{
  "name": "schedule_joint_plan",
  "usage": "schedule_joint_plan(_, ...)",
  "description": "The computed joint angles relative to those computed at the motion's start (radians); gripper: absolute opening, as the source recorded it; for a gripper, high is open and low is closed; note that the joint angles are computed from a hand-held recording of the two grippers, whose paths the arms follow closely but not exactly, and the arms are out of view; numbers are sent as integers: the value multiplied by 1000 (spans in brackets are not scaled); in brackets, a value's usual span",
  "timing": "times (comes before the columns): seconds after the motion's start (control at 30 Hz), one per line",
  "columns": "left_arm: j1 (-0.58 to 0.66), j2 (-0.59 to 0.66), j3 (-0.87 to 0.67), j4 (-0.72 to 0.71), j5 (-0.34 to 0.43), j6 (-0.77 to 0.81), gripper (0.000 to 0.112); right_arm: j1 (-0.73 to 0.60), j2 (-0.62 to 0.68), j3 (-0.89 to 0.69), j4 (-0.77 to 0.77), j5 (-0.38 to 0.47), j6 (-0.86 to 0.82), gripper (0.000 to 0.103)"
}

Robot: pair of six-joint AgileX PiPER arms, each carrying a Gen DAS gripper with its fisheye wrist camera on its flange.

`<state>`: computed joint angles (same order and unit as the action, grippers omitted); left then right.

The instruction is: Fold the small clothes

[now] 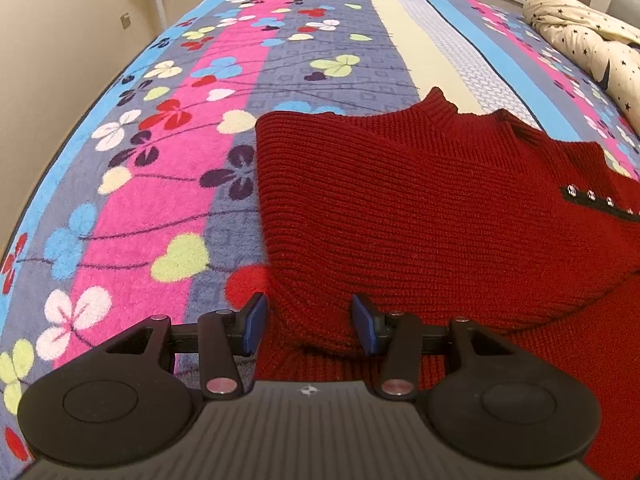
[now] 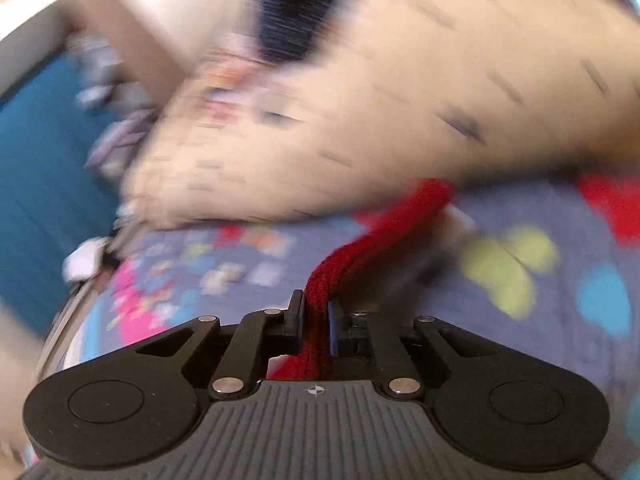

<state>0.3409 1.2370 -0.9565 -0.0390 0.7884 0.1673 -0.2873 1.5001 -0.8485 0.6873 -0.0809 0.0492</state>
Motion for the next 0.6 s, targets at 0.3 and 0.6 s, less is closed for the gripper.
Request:
schedule_joint_plan(0.3,85,-19,-57,-69,46,19,52,817,-195,-60,361,-172,-767,11)
schedule_joint_plan(0.6,305,29,-147,-344,168,180,48,1071,134,-341,-307,457,-57,33)
